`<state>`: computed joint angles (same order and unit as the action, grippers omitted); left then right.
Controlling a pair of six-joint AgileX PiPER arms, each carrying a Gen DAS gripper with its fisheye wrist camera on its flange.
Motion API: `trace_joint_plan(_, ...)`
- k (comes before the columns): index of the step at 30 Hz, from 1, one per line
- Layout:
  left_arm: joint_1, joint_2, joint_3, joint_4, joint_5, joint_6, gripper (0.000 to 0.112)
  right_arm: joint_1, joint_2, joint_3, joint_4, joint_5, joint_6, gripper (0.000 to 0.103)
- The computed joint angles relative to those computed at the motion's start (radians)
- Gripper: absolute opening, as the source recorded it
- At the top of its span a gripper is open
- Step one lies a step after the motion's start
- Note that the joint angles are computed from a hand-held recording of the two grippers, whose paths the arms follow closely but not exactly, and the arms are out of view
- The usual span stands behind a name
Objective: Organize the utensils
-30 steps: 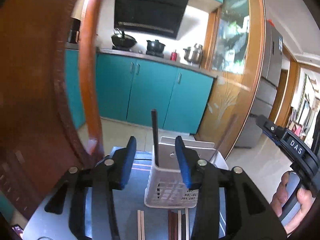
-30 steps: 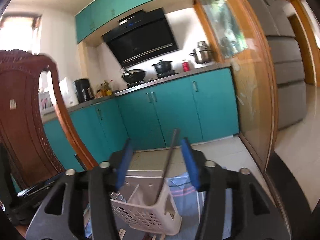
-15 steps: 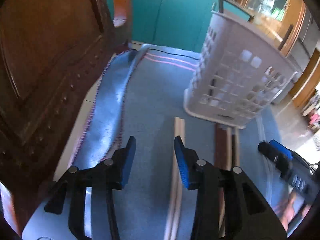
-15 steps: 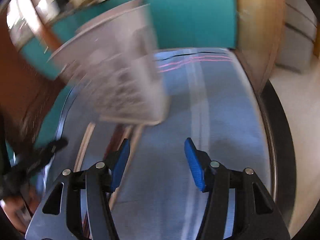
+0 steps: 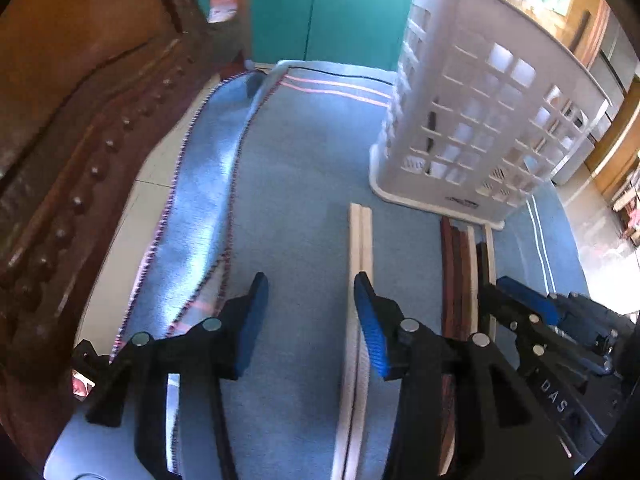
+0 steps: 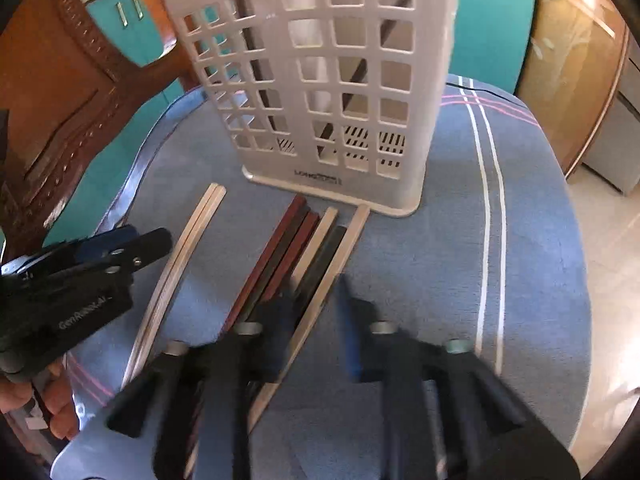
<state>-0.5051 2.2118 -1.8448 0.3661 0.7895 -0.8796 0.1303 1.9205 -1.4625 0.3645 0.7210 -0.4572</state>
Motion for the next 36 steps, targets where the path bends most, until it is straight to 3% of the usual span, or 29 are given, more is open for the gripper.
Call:
trace_joint_plan(10,-0.047,0.014,-0.018,-0.002,0.028,0.059,0.047,-0.062,0.013,-0.076,-0.088,0.135,0.007,0.017)
trace_joint_plan(12,-0.051,0.009,-0.012,0.001,0.03,0.057,0.047,-0.091,0.013,-0.065,-0.069,0.128,-0.022,0.021)
trace_joint_plan(14,-0.05,0.007,-0.011,-0.004,0.028,0.059,0.036,-0.116,0.013,-0.061,-0.031,0.12,-0.028,0.024)
trace_joint_plan(16,-0.047,0.005,-0.011,-0.033,0.014,0.089,0.015,-0.138,0.018,-0.061,0.004,0.108,-0.04,0.029)
trace_joint_plan(17,-0.04,0.01,-0.015,-0.051,0.006,0.109,0.013,-0.141,0.012,-0.051,0.006,0.092,-0.032,0.032)
trace_joint_plan(20,-0.048,-0.012,0.016,-0.078,-0.032,0.125,0.013,-0.142,0.01,-0.046,0.014,0.078,-0.024,0.038)
trace_joint_plan(26,-0.09,-0.083,0.105,-0.041,-0.119,0.111,0.013,-0.118,0.021,-0.038,-0.016,0.068,-0.01,0.039)
trace_joint_plan(31,-0.092,-0.086,0.107,-0.038,-0.107,0.088,0.013,-0.056,0.026,-0.02,-0.103,-0.02,0.032,0.041)
trace_joint_plan(33,-0.085,-0.085,0.107,-0.03,-0.088,0.063,0.013,-0.032,0.016,0.003,-0.131,-0.048,0.04,0.039)
trace_joint_plan(36,-0.066,-0.079,0.099,-0.044,-0.074,0.062,0.019,-0.017,-0.001,0.029,-0.102,-0.054,-0.027,0.022)
